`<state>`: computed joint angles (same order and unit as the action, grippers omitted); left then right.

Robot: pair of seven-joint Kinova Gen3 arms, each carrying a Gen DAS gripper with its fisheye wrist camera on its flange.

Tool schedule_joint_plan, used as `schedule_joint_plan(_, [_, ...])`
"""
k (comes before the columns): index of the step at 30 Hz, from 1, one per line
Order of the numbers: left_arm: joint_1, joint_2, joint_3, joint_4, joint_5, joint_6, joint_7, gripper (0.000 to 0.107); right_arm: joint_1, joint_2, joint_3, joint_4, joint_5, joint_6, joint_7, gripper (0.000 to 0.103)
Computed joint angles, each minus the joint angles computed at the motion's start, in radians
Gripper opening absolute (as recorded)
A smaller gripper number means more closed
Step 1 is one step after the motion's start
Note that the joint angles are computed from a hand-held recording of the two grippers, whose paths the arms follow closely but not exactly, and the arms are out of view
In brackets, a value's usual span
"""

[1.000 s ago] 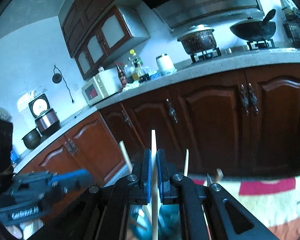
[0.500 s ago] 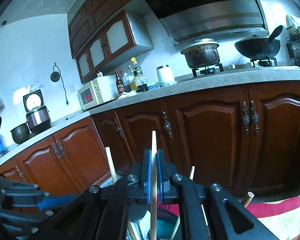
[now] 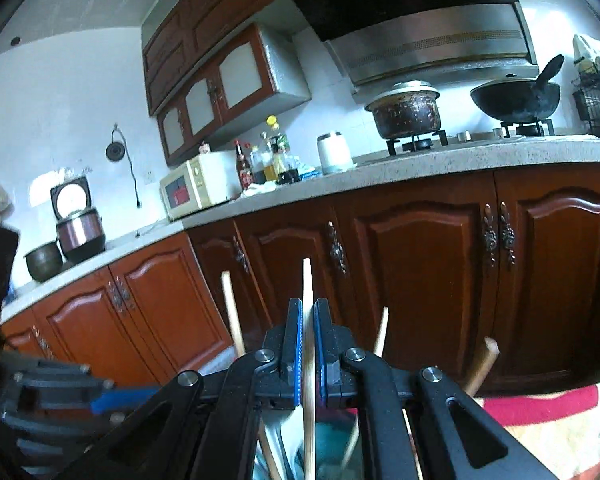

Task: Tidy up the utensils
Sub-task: 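Carry gold fork in left tool over the cup while right tool carries chopstick, then lower fork into the cup with left tool while right tool lowers chopstick in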

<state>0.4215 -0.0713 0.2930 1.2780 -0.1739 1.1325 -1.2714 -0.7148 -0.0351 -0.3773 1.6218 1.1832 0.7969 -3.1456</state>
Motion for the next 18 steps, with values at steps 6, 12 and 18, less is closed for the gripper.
schedule_joint_plan(6, [0.003, -0.001, 0.002, 0.022, -0.008, 0.003, 0.026, 0.011, 0.013, -0.044, -0.016, 0.032, -0.097, 0.007, 0.061, 0.005])
schedule_joint_plan(12, [0.004, -0.004, 0.006, 0.047, -0.018, 0.002, 0.057, 0.011, 0.049, -0.061, -0.027, 0.007, -0.279, 0.028, 0.215, 0.005])
schedule_joint_plan(18, [0.003, -0.008, 0.009, 0.07, -0.025, -0.003, 0.09, 0.01, 0.096, -0.103, -0.06, 0.033, -0.345, 0.037, 0.2, 0.006])
